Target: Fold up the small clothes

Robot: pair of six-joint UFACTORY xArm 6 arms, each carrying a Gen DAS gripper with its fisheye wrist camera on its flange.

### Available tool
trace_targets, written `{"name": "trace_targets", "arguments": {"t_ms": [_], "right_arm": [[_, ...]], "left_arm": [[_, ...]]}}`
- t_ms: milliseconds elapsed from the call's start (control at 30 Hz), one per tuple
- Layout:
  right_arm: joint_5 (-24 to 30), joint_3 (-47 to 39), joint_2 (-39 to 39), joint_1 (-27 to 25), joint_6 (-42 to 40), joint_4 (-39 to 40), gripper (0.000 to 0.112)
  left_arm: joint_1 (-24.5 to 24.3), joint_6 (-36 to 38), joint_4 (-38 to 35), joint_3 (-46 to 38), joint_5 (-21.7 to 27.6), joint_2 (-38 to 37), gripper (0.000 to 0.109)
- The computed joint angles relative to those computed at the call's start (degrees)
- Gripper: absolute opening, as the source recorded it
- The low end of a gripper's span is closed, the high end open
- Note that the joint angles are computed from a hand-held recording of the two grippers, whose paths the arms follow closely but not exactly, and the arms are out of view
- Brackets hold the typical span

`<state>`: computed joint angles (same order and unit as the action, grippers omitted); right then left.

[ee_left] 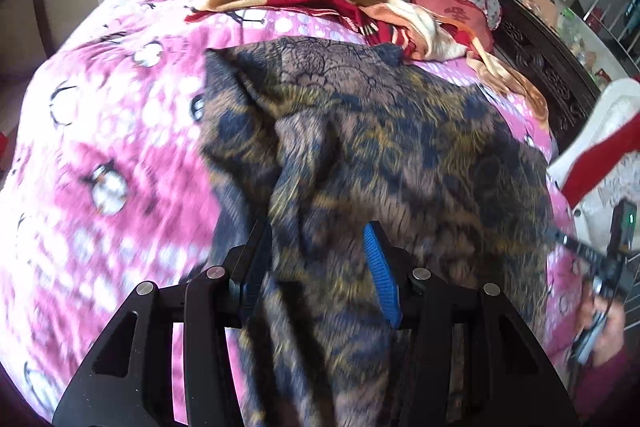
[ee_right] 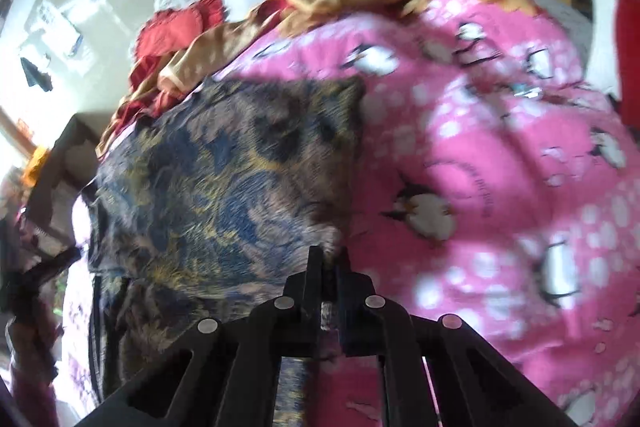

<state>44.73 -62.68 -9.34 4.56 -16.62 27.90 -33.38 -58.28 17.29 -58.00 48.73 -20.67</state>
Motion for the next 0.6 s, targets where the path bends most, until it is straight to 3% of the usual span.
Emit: {"name": "trace_targets", "arguments": {"t_ms": [100, 200, 233, 267, 333, 467, 533, 600], "right_arm": [[-0.9, 0.8, 0.7, 0.1, 6.1, -7.1, 0.002], [1.7, 1.8, -1.6, -1.7, 4.8, -1.7, 0.004], [2.8, 2.3, -3.3, -2.3, 4.1, -0.2, 0.015], [4.5, 2.7, -5.0, -2.6, 3.7, -0.3, 0.042], [8.9, 3.9, -8.6, -3.4, 1.0, 0.6, 0.066], [18.0, 8.6, -14.8, -4.4, -4.5, 5.3, 0.066], [18.1, 11.5, -16.1, -3.8, -4.0, 5.3, 0.066], [16.1, 14.7, -17.0, -1.8, -1.9, 3.6, 0.055]], "left_arm": [[-1.8, -2.0, 1.8, 2.3, 3.1, -2.6, 0.048], [-2.9, -4.6, 1.0, 6.1, 4.5, -7.0, 0.048], [-3.6, -5.7, 1.1, 7.4, 5.0, -8.7, 0.048], [-4.3, -6.4, 1.2, 8.2, 5.8, -9.9, 0.048], [-6.5, -7.5, 1.7, 9.9, 7.6, -12.9, 0.048], [-10.4, -10.0, 1.4, 12.9, 9.5, -16.8, 0.048], [-12.1, -11.2, 0.7, 13.7, 10.2, -17.6, 0.048], [-13.5, -12.5, 0.3, 14.3, 11.2, -18.2, 0.048]]}}
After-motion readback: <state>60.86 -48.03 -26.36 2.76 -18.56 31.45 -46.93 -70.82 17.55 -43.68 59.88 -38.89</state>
